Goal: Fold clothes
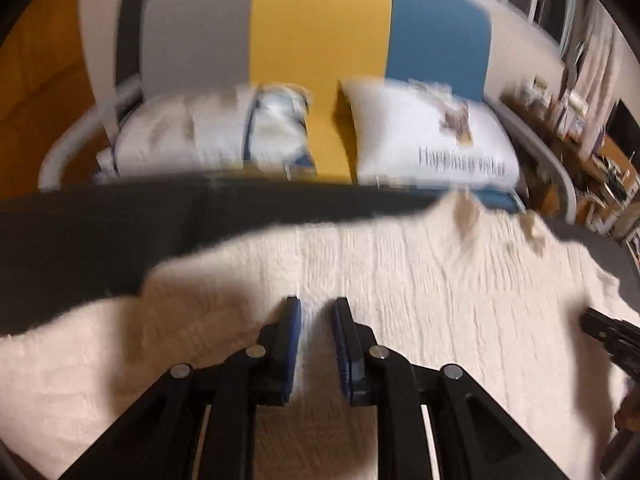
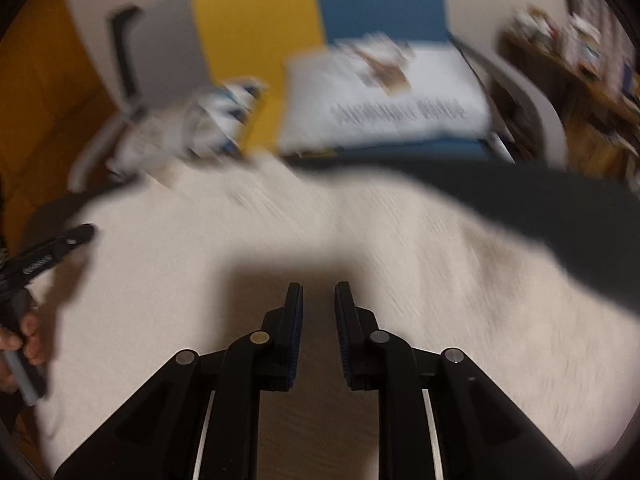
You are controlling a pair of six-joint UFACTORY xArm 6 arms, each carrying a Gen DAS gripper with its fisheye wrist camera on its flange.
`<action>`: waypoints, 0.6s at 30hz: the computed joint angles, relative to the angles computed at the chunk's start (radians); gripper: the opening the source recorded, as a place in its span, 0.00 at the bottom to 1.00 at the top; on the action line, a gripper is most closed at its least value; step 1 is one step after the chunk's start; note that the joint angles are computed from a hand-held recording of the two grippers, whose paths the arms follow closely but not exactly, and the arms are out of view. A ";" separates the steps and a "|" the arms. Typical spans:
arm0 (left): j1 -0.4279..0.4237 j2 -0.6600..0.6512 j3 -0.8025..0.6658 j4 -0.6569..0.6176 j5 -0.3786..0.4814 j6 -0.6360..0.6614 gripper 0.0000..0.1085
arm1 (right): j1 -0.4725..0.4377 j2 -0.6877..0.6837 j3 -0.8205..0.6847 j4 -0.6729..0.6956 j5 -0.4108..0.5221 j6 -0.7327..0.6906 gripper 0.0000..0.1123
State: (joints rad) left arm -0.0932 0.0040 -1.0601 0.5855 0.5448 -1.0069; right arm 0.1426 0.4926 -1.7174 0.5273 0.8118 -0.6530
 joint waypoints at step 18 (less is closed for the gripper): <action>-0.339 -0.151 0.144 0.043 0.079 0.030 0.16 | -0.290 -0.499 0.582 0.126 0.110 -0.308 0.13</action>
